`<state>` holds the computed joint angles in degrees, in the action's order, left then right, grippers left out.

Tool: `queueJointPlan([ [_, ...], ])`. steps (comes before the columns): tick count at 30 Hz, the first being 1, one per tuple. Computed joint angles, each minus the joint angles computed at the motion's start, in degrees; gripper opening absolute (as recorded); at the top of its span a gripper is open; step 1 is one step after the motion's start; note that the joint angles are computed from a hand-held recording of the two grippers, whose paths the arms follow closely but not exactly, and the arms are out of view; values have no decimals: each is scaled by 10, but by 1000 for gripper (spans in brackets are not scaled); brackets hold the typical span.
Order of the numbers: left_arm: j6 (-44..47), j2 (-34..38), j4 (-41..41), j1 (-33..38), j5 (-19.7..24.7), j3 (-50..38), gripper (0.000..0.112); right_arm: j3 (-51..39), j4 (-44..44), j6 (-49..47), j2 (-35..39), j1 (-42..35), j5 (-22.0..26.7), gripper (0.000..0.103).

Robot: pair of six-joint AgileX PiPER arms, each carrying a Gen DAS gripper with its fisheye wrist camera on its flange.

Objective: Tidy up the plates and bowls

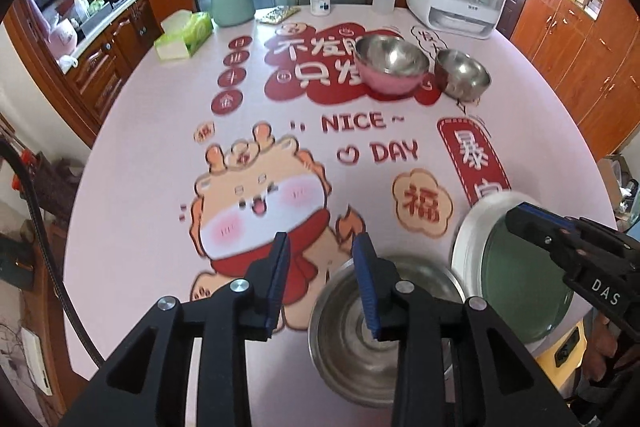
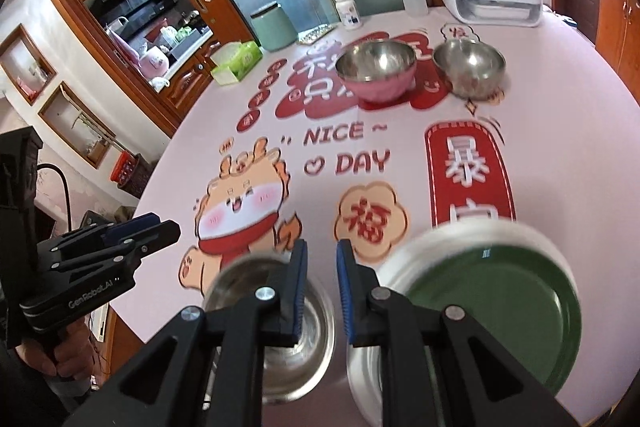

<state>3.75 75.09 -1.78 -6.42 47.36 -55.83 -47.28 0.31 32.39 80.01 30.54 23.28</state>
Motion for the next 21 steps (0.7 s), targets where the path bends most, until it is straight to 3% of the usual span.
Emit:
queueJointPlan([
  [11, -113, 160, 83, -69, 86, -237, 31, -140, 190, -255, 87, -139, 56, 15],
  [21, -170, 350, 116, -105, 161, -476, 33, -286, 314, -397, 218, -250, 131, 16],
])
